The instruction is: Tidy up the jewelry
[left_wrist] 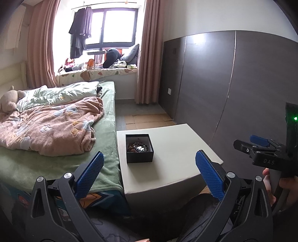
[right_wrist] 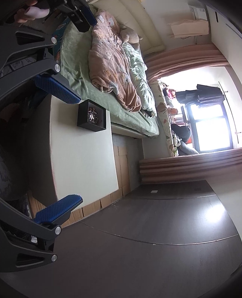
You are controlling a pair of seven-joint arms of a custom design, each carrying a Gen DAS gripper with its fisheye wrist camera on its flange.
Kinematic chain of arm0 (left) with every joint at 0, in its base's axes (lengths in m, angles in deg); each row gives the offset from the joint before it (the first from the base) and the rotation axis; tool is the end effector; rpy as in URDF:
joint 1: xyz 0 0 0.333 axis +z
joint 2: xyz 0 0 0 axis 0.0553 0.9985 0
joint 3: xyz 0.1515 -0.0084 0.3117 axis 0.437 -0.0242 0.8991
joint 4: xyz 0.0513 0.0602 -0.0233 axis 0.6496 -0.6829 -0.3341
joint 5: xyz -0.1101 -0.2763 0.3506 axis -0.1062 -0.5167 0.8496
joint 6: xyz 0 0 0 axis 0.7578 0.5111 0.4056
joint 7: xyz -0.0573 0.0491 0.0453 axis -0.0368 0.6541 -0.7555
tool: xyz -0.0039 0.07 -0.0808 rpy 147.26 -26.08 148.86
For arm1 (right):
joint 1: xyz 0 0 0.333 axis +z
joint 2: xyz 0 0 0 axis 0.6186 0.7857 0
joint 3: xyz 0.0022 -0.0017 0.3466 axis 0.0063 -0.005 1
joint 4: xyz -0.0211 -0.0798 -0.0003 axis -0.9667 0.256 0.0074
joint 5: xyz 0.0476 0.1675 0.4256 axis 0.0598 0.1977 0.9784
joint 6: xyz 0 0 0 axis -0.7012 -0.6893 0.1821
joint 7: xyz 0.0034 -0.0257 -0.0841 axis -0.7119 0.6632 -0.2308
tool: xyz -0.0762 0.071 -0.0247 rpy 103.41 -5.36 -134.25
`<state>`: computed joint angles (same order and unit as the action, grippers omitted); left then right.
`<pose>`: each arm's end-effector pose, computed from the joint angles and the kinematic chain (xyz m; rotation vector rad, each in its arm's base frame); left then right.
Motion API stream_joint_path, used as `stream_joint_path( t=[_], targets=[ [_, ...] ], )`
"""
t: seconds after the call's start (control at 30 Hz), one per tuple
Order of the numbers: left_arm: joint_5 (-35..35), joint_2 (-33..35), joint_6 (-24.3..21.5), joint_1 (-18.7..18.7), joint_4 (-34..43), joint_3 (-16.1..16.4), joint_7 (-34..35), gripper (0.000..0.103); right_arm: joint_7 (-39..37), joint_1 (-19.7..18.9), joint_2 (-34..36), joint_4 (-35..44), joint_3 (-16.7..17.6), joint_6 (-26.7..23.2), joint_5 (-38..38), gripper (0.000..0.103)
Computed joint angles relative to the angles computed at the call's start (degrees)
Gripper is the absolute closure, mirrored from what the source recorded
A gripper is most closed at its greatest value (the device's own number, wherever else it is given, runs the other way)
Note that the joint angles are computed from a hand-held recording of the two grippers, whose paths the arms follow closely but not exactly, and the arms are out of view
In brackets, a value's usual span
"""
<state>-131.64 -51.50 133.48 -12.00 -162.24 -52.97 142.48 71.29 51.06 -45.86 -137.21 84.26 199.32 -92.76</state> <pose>0.4941 -0.1620 0.7365 -1.0672 2.1687 -1.3434 0.3206 0.2235 0.7616 -1.1604 2.0314 -0.9938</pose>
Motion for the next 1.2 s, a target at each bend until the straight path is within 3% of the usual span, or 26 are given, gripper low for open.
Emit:
stream_joint_path(
  t=[1.2],
  targets=[
    [-0.16, -1.28, 0.87, 0.3, -1.56, 0.74, -0.32, 0.005, -0.46, 0.36, -0.48, 1.34, 1.25, -0.37, -0.01, 0.007]
  ],
)
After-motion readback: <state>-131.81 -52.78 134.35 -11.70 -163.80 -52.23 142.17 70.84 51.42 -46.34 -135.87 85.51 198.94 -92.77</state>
